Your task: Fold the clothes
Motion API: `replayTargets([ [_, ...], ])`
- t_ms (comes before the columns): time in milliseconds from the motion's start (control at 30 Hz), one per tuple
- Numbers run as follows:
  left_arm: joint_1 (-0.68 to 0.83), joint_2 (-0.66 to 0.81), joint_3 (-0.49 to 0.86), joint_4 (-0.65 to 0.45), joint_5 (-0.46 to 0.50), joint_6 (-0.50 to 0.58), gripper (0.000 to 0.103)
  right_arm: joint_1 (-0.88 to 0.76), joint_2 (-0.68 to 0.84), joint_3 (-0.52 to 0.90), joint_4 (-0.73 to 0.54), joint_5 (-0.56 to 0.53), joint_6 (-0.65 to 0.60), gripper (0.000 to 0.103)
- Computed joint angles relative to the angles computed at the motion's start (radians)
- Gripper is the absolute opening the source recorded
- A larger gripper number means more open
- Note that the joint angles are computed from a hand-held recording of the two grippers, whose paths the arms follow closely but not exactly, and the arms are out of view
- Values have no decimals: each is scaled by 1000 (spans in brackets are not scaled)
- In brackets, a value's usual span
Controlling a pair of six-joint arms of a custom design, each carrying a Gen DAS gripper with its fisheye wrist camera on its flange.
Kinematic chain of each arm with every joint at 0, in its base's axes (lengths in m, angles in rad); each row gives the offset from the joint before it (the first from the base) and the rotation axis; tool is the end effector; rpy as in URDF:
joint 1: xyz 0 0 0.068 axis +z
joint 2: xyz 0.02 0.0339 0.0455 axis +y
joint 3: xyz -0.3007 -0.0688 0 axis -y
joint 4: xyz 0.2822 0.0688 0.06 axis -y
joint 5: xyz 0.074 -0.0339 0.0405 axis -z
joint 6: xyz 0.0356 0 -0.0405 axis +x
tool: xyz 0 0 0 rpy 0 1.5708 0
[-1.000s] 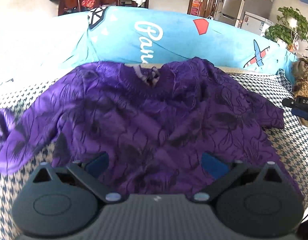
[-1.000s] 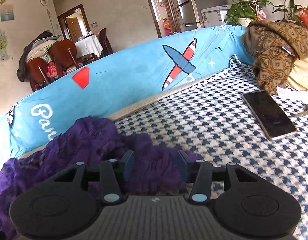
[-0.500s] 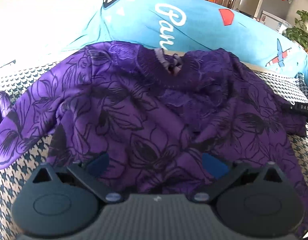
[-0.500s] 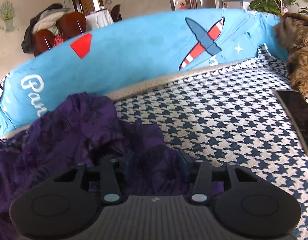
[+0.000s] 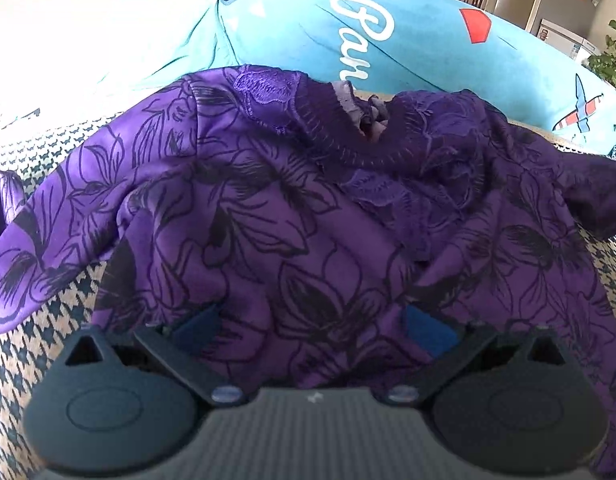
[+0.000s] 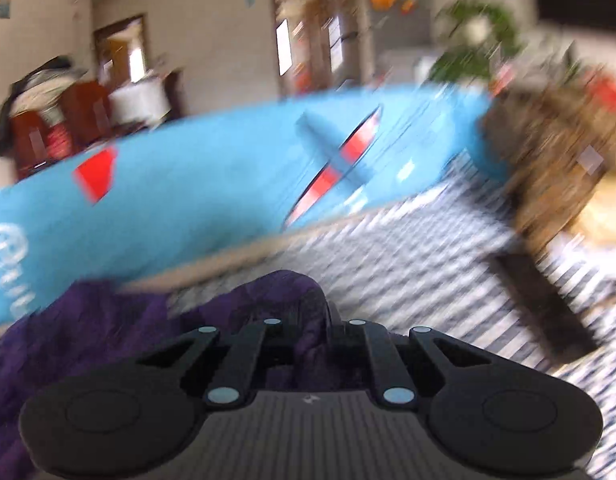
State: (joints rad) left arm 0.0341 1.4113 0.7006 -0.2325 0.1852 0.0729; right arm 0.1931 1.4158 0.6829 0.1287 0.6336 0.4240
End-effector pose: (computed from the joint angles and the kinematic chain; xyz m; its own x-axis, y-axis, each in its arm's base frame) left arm 0.2893 0.0033 0.1835 -0.8014 0.0443 -0.5965 0.1333 0.9854 -0.1059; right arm 0.3063 0.0384 0.2081 -0.3751 0.2645 -0.8885 0.5243 0.8510 0.0320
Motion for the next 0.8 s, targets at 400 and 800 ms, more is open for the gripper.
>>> replayTargets([
  [400,5,29,21,-10,-5,-9,103,-131,22,20,28,100,21,11],
  [800,32,33,36,-17,6,-34,103,-171,-16,25,-53,19,78,23],
])
